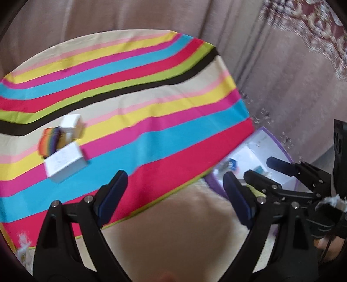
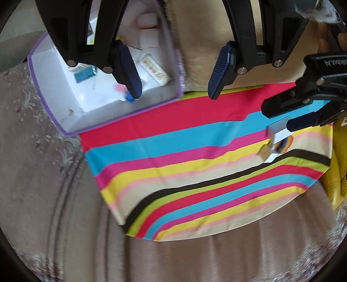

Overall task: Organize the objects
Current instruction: 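Move both tools back over the table, then grasp and lift the white paper leaflet with the left tool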

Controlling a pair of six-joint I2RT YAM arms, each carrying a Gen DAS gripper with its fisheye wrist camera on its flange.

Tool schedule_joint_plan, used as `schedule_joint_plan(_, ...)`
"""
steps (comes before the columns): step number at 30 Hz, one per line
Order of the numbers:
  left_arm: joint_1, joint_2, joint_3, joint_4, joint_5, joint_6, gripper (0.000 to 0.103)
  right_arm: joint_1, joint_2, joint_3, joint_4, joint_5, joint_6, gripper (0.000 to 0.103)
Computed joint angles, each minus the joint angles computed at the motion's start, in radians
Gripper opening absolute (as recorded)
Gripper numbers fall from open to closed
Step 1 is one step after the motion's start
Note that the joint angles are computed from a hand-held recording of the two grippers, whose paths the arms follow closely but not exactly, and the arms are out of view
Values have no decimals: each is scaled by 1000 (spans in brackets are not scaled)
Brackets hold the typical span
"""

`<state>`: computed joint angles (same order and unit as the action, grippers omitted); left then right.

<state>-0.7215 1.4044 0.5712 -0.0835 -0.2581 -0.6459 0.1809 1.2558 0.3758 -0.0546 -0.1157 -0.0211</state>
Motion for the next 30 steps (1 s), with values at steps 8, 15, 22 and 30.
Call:
schedule_joint_plan(8,267,-186,-181,-27,43,7,92,210,141,56,55,75,68,64)
schedule_joint_plan(15,501,-123,-193,-9,98,36,102,290,185,81,78,132,70,64)
schedule_joint_plan(22,561,168,-45,19,61,27,103,330,225,72,124,161,66,64)
schedule_joint_plan(30,570,368,81,5,54,-31,103,279,262,73,147,92,57,64)
